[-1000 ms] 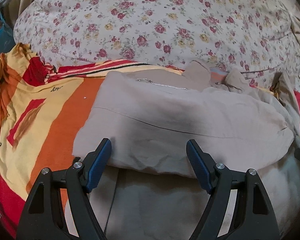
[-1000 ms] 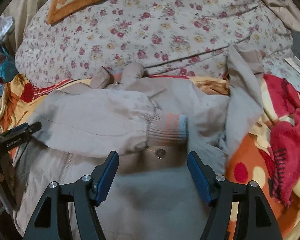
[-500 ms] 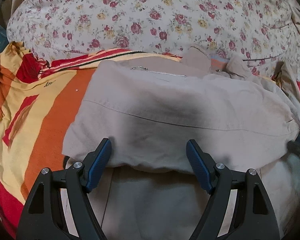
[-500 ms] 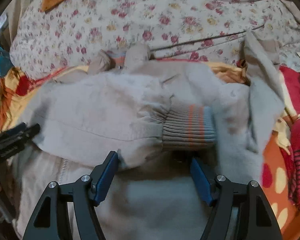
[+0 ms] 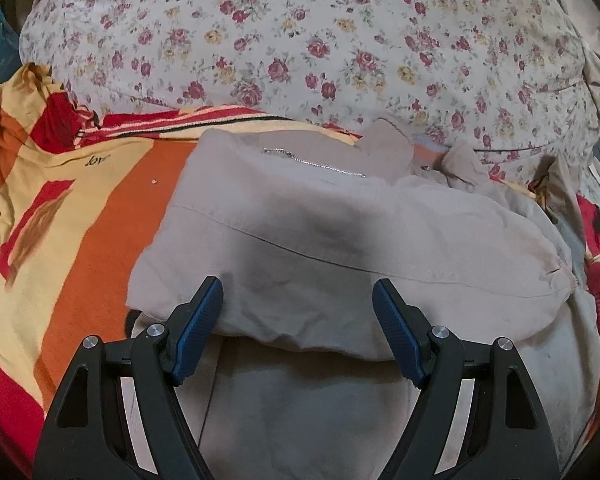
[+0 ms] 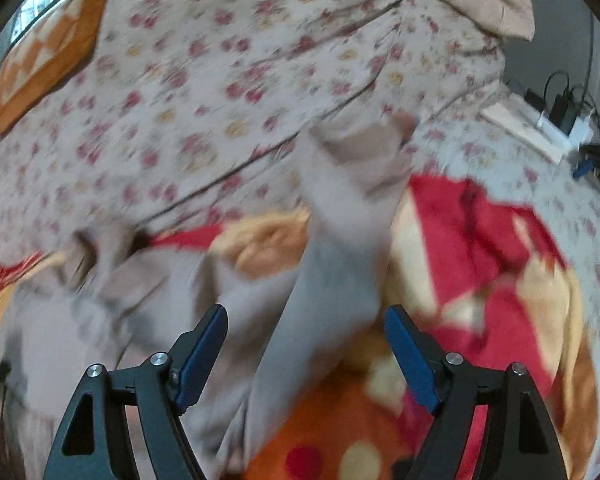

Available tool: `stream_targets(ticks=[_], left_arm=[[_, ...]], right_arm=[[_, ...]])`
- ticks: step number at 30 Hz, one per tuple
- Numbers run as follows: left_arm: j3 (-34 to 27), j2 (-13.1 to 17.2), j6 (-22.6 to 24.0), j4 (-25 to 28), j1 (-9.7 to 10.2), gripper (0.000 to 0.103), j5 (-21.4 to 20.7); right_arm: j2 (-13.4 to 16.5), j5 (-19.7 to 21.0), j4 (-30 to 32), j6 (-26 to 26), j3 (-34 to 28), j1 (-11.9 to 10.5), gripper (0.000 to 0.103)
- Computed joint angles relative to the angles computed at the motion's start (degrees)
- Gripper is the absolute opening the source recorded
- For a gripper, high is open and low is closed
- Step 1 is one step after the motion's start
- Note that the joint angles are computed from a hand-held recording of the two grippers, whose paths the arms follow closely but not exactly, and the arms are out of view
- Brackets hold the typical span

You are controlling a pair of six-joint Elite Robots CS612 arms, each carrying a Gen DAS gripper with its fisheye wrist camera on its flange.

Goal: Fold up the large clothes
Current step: 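Grasp the other sleeve with the right tool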

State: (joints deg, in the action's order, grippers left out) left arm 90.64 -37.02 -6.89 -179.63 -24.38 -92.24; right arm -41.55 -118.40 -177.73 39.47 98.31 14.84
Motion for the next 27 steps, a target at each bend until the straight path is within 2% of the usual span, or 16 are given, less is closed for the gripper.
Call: stream_targets(ticks=[3,7,11,12,13,15,16,19,22,23,25,27], left_arm=[[-0.2,0.2,0.2,0.2,0.04,0.078,-0.1],[-1.0,0.7,0.6,1.1,0.11,0.078,-0.1],[-2.3,1.3,0.9,2.4,0.14,0.078,-0.1],[-2.5,1.4,1.0,2.4,0.12,0.078,0.1],[-2.7,1.5,1.1,2.5,0.11,0.078,0.2],[-3.0,1.7,1.2,2.6,0.07,0.078,0.4],[-3.1,1.8,1.2,2.8,0.05,0.078,0.5],[-3.3,1.9,0.9,3.1,-0.02,0.078,0.9],[-3.1,1.8,0.3,2.5,0.01,0.078,0.7],[-3.0,1.7,0.0,2.2,0.08,0.078,0.5],[-2.8,1.5,-0.8,1.6,0.29,0.078,0.0],[-2.5,1.3,-1.8,0.7,0.54,0.078,-0.5]], right_arm=[[1.5,-0.4,2.2,-2.4,-3.5,-1.5,0.086],[4.7,-5.5,8.9,-5.5,-10.1,-2.6,0.086],[7.1,-5.3,15.4,-3.5,-14.2,-4.4,0.086],[7.4,-4.5,15.4,-3.5,-14.5,-4.8,0.078],[7.6,-3.2,14.9,-3.9,-14.5,-5.1,0.050],[7.4,1.3,15.4,-3.9,-14.3,-6.2,0.008],[7.0,2.3,14.5,-3.5,-13.6,-6.4,0.007],[4.9,5.0,5.6,-4.9,-9.4,-6.9,0.002],[1.6,12.2,-8.6,-5.9,-3.0,-7.7,0.002],[0.4,14.7,-12.4,-5.8,-1.2,-7.8,0.002],[-1.8,23.8,-21.0,-6.1,2.5,-8.4,0.002],[-3.3,29.7,-25.9,-8.2,4.3,-7.9,0.002]])
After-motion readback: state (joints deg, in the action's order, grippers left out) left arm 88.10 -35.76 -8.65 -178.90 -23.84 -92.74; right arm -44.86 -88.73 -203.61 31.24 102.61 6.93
